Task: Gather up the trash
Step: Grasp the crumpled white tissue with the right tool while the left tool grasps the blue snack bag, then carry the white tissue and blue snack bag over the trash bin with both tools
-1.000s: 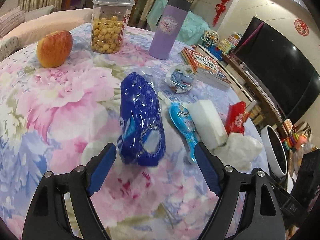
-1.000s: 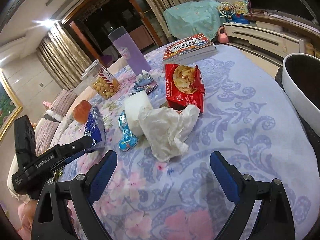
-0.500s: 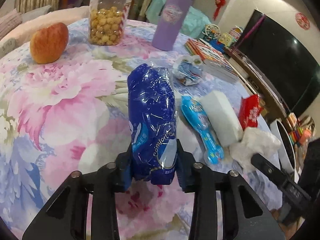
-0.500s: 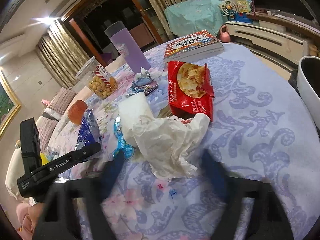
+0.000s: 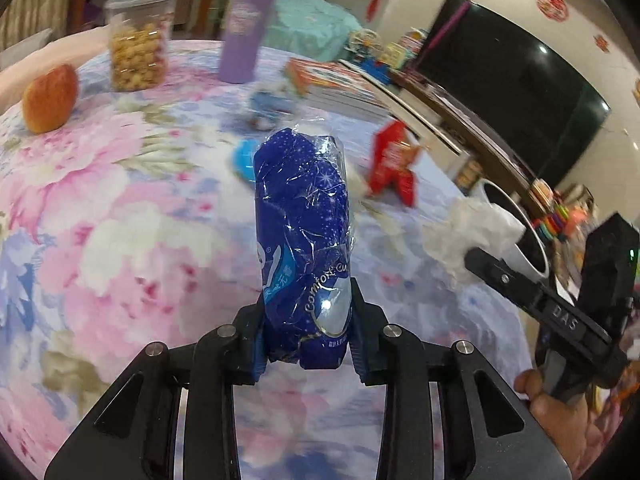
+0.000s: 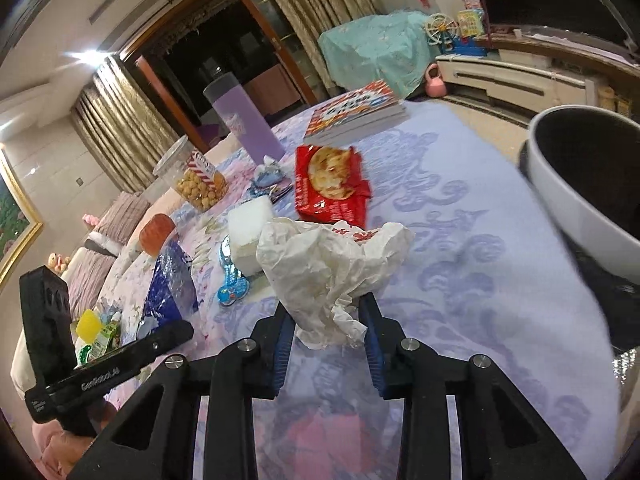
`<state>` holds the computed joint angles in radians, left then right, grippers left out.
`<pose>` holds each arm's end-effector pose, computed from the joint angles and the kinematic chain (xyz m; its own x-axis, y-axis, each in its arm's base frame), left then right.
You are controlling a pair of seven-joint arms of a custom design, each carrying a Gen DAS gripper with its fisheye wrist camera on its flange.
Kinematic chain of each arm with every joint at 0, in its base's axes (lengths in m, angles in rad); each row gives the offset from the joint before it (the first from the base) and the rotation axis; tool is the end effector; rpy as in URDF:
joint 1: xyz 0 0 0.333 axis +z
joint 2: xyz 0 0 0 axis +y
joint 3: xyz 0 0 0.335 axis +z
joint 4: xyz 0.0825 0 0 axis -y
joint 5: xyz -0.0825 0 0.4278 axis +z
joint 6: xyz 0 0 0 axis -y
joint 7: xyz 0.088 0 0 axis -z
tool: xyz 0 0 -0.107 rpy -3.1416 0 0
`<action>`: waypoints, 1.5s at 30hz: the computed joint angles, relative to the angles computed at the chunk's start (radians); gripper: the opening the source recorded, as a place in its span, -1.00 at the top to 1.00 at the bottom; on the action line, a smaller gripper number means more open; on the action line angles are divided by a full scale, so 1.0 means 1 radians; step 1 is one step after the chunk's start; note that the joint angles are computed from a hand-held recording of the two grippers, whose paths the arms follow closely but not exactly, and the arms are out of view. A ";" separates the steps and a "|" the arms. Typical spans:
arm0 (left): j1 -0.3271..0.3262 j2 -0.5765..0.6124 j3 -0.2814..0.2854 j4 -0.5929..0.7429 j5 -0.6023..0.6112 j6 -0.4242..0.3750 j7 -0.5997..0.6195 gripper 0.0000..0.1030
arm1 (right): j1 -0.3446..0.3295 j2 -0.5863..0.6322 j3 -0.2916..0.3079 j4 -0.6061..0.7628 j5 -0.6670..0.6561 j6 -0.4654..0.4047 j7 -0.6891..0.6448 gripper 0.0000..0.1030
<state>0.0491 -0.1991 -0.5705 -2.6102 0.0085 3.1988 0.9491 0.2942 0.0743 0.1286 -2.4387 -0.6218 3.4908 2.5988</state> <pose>0.4338 -0.2513 0.3851 -0.0549 -0.9505 0.3058 -0.7695 -0.1549 -0.6196 0.4689 0.2867 0.3645 0.2594 -0.8529 -0.4531 -0.7359 0.1293 -0.6646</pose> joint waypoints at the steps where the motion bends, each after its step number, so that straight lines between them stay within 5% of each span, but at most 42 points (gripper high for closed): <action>1: -0.014 0.009 0.005 0.009 0.000 -0.001 0.007 0.41 | 0.005 -0.006 -0.003 -0.007 0.019 0.001 -0.015 0.37; 13: -0.084 0.105 0.015 0.118 0.128 -0.022 -0.028 0.40 | 0.018 -0.136 -0.039 -0.167 0.232 0.026 -0.176 0.36; 16: -0.196 0.139 0.099 0.148 0.086 -0.026 0.044 0.41 | 0.016 -0.161 -0.048 -0.191 0.253 0.027 -0.190 0.36; 38: -0.482 0.278 0.308 0.342 0.165 -0.108 0.067 0.40 | -0.043 -0.291 -0.060 -0.330 0.400 0.048 -0.306 0.36; 45: -0.522 0.315 0.326 0.399 0.135 -0.126 0.117 0.40 | -0.062 -0.310 -0.070 -0.336 0.409 0.035 -0.323 0.35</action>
<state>-0.4731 0.1162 -0.2444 -2.2111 0.1436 3.0729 1.0657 0.2326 -0.2355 0.0586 -2.7749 -0.2127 3.5255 2.2762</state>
